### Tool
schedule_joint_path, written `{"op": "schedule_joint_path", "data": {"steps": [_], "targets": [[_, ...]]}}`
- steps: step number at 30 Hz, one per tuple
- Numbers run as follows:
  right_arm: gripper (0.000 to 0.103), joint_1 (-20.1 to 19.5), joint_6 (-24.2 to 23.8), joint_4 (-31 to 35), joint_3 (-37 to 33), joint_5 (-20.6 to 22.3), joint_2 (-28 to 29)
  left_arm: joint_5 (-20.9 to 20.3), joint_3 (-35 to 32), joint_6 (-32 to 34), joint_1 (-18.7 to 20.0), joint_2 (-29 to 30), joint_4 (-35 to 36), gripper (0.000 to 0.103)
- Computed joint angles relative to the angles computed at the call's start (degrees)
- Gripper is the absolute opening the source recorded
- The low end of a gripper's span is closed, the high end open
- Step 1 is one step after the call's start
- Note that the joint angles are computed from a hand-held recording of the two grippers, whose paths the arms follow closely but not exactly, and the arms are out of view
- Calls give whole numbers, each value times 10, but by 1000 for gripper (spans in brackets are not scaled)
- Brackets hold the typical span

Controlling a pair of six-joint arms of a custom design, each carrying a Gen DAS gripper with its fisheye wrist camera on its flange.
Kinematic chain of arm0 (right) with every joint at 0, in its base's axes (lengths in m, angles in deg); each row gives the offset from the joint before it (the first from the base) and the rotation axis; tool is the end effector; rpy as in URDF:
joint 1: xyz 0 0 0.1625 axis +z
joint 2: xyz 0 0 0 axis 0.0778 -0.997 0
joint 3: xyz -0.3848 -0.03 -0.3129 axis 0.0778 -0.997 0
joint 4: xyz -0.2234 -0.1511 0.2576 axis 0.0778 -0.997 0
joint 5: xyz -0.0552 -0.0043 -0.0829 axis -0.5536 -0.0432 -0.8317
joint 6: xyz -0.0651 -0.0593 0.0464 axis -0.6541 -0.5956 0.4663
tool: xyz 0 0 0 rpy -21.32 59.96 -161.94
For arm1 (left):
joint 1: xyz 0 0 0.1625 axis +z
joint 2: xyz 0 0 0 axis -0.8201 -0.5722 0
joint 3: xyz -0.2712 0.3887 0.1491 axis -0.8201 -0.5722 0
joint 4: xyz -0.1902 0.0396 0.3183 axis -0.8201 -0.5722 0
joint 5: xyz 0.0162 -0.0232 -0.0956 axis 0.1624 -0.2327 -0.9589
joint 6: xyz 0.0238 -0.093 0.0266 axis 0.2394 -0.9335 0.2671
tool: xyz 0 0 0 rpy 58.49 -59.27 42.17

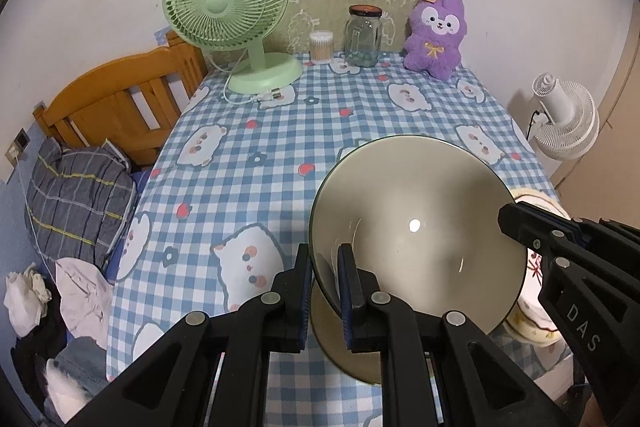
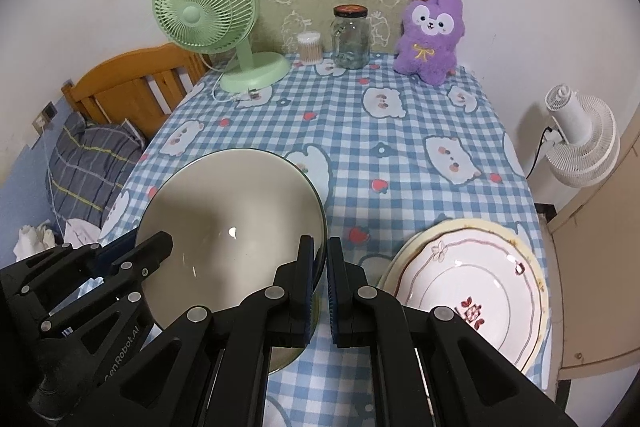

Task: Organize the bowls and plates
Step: 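Lower the third cream bowl into the nested bowls with both tools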

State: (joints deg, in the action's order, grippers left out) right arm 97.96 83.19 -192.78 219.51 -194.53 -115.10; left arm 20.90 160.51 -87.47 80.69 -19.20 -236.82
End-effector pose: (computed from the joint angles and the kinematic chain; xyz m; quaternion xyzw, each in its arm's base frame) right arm 0.1512 -0.4080 0.3495 -0.0249 -0.8866 0.2973 0.3535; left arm -0.4291 -0.4253 0.0292 0.3074 0.8820 -0.1929 0.3006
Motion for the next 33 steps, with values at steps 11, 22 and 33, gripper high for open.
{"op": "schedule_joint_path", "data": {"steps": [11, 22, 33], "targets": [[8, -2, 8, -15, 24, 3, 8, -7, 23, -10, 1, 1, -2, 10], [8, -17, 12, -27, 43, 16, 15, -16, 33, -5, 8, 6, -3, 9], [9, -25, 17, -32, 52, 29, 11, -21, 42, 15, 11, 9, -23, 10]]}}
